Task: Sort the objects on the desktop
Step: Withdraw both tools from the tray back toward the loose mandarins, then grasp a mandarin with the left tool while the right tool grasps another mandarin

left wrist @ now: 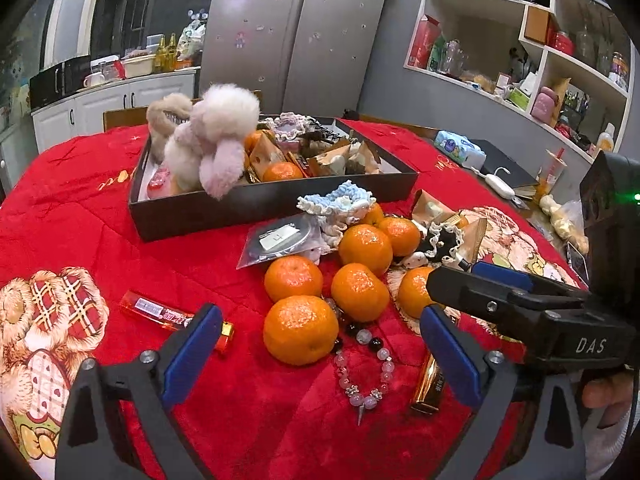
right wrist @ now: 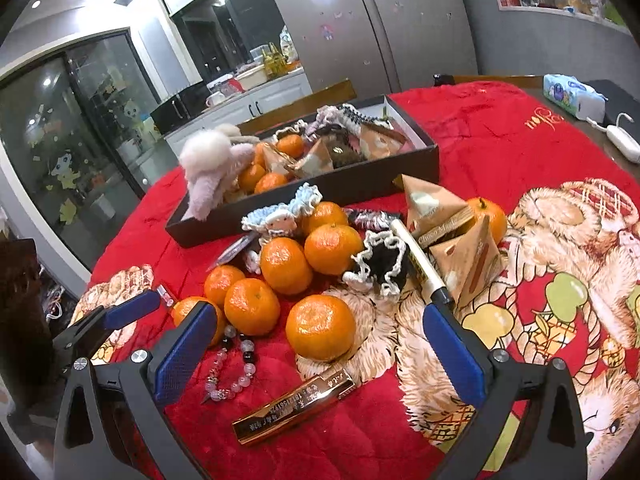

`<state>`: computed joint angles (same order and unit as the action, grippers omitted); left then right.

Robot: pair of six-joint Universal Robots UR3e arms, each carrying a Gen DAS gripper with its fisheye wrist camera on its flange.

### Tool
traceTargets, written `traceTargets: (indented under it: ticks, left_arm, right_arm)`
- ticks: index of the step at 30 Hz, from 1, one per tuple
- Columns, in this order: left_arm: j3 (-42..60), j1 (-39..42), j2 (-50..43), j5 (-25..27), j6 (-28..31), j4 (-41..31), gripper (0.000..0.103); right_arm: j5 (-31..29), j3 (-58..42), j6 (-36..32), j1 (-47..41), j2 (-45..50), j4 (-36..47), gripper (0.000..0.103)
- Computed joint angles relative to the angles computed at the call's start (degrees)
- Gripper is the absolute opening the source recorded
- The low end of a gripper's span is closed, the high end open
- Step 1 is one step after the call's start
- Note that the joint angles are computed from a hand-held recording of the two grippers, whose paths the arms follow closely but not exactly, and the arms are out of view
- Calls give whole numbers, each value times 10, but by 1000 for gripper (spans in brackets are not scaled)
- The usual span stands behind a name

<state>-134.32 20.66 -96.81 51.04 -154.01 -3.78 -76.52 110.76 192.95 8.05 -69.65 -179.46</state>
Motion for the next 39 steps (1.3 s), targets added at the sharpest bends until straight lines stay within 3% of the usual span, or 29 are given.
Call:
traceTargets:
  ticks: [2, 13, 17, 22, 27, 30, 32, 35, 37, 39]
  left_arm:
    - [6, -2, -5, -2, 3, -10, 92]
    - [63, -41, -46, 53, -14, -54, 90]
    - [73, -46, -58, 70, -28, -55, 80]
    - [73, -48, -62, 79, -40, -46, 66]
    - [72, -46, -61, 82, -39, -47, 64]
    - [71, -55, -61, 98, -46, -37, 61]
    - [68, -55, -60, 104, -51, -30, 44]
    - [64, -44, -58, 88, -49, -35, 42]
    - [62, -39, -58, 83, -49, -36, 42]
    - [60, -40, -57, 84, -50, -33, 42]
  right_arm:
    - [5, 4, 1, -4, 1, -3, 103]
    - [22, 3, 0, -13, 13, 3, 102]
    - [36, -3, -4, -16, 20, 16, 97]
    - [51, -2, 2, -20, 28, 11, 85]
    - [43, -9, -3, -15, 31, 18, 73]
    - [48, -9, -6, -17, 30, 20, 70]
    - [37, -14, -7, -12, 30, 26, 63]
    - [31, -16, -8, -9, 31, 29, 56]
    - [24, -18, -7, -7, 31, 34, 42]
    - [24, -18, -11, -6, 32, 34, 40]
